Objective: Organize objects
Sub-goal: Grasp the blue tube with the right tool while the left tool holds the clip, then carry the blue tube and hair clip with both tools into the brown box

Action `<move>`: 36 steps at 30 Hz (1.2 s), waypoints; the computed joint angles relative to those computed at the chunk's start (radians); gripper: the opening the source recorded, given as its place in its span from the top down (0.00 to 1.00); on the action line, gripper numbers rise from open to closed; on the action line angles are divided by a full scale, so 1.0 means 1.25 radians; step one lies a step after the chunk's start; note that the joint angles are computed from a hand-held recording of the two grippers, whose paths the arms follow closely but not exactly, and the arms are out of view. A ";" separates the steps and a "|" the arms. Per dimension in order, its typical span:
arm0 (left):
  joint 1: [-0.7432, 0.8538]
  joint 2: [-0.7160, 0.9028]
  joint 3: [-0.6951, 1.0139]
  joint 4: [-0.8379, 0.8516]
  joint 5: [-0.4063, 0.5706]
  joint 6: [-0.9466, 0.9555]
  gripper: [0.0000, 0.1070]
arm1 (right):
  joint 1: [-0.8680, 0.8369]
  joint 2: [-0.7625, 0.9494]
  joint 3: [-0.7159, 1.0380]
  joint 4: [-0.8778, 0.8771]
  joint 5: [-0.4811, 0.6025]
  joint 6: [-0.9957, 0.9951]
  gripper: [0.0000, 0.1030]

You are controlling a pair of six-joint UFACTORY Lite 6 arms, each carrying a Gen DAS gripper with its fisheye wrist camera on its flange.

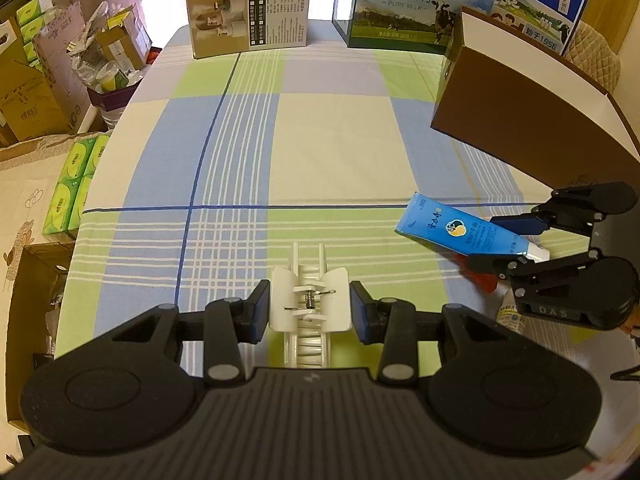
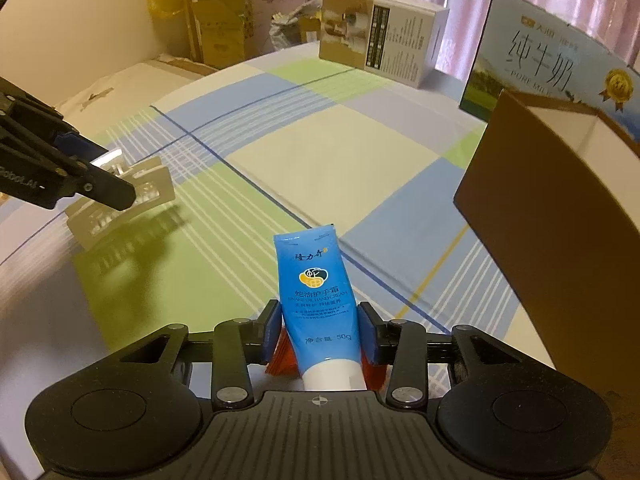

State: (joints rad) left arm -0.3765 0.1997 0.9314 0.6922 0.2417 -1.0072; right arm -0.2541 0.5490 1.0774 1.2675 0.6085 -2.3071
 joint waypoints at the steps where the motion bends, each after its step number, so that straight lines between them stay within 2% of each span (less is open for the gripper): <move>1: 0.001 -0.001 -0.002 0.001 -0.002 0.001 0.66 | -0.004 -0.010 -0.011 0.012 0.004 -0.010 0.64; 8: 0.003 -0.012 0.002 -0.038 -0.015 0.063 0.66 | -0.055 -0.092 -0.070 0.053 0.023 0.015 0.64; 16: -0.001 -0.009 0.022 -0.132 -0.048 0.194 0.66 | -0.192 -0.197 -0.103 0.002 0.063 0.192 0.64; 21: -0.017 0.001 0.052 -0.310 -0.065 0.405 0.66 | -0.285 -0.265 -0.113 -0.077 0.077 0.347 0.64; 26: -0.043 0.028 0.102 -0.461 -0.067 0.585 0.66 | -0.374 -0.317 -0.111 -0.102 0.116 0.415 0.64; 31: -0.078 0.068 0.170 -0.438 -0.051 0.559 0.66 | -0.445 -0.313 -0.048 -0.119 0.182 0.447 0.64; 36: -0.125 0.140 0.293 -0.256 0.000 0.342 0.66 | -0.456 -0.221 0.094 -0.116 0.228 0.464 0.64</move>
State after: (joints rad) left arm -0.5333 0.3745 1.2973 0.3717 0.2412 -0.5792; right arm -0.8243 0.2732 1.1949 1.1223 0.8938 -1.7274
